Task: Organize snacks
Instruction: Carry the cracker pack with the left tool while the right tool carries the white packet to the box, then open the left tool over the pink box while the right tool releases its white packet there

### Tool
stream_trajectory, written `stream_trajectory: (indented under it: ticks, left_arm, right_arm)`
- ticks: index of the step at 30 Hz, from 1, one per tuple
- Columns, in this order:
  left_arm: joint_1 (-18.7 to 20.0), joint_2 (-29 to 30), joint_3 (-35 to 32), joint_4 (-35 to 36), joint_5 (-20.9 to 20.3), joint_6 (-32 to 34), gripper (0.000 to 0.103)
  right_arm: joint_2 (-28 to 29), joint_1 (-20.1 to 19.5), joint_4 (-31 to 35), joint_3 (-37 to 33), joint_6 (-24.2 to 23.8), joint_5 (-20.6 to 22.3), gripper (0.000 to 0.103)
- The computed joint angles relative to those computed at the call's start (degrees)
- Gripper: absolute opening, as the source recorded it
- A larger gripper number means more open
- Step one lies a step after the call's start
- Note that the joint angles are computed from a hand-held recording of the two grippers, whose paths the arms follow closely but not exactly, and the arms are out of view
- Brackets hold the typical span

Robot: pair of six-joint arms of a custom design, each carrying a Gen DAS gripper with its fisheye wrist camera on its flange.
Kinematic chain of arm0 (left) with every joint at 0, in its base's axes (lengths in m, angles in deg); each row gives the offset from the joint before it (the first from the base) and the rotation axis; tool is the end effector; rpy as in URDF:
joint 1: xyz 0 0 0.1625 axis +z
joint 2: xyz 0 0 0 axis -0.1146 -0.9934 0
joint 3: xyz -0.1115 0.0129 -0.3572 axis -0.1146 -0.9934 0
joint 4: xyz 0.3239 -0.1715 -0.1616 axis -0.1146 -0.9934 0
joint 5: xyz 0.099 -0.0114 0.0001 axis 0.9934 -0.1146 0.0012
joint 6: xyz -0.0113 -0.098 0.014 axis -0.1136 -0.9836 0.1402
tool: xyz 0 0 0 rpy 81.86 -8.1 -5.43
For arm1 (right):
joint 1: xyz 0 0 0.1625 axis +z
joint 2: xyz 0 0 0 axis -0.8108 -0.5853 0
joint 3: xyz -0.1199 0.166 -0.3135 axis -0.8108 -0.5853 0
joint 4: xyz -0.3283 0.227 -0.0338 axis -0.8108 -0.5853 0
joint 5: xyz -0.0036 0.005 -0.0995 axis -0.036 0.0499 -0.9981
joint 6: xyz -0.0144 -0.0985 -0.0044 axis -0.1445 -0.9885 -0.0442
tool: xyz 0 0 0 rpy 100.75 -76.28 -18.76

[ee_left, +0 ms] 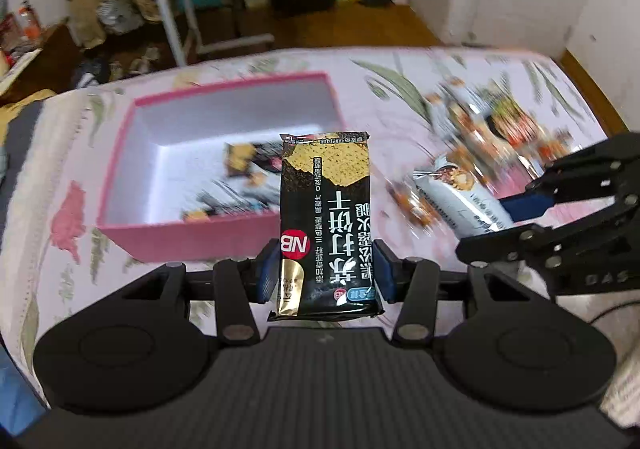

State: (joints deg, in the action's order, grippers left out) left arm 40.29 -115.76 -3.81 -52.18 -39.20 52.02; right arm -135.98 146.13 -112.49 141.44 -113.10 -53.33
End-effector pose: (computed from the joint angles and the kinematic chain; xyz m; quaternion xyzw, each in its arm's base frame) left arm -0.4459 -0.5389 0.1148 0.2380 0.8982 -0.1989 0.3115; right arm 0.1367 -0.5654 0.4037 0.2901 -0.9370 0.1490 0.1254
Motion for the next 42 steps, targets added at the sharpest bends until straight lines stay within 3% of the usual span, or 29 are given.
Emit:
stream_trajectory:
  ticks: [6,12,18,23,25,32,40,42]
  left_arm:
    - [3.64,1.09,-0.48,-7.07,5.88,3.15,0.047]
    - [10.01,6.65,-6.67,-10.75,9.19,5.71,0.047]
    - [15.84,12.63,-16.72,-1.93,10.82,1.25,0.047]
    - [17.68,14.51,-19.02,2.57,12.55,-1.53,0.049]
    - [17.64,14.52,-18.47,2.25,12.95,-1.79,0.053]
    - [15.08,11.35,-14.02,-1.77,12.39,1.45,0.059]
    - [9.12,5.78,-10.24,4.4,9.66,-0.66,0.063]
    - [7.6,5.53,-10.98,7.64,8.65,-1.51,0.067]
  right_arm:
    - [11.28,1.78,-3.26,-7.86,-0.85,0.5,0.032]
    - [22.84,2.8,-5.54,-16.67,-3.14,-1.67,0.032]
    - [33.6,3.29,-2.6,-26.81,-3.4,-5.85,0.032]
    - [40.25,3.01,6.81,-35.84,-3.27,-7.79,0.034]
    - [39.45,3.1,3.64,-33.82,-3.71,-8.49,0.038]
    - [30.06,3.21,2.95,-27.09,-5.3,-5.01,0.043]
    - [17.12,4.18,4.32,-21.11,-6.15,-9.64,0.048]
    - [13.46,3.29,4.69,-19.45,-8.06,-8.09,0.049]
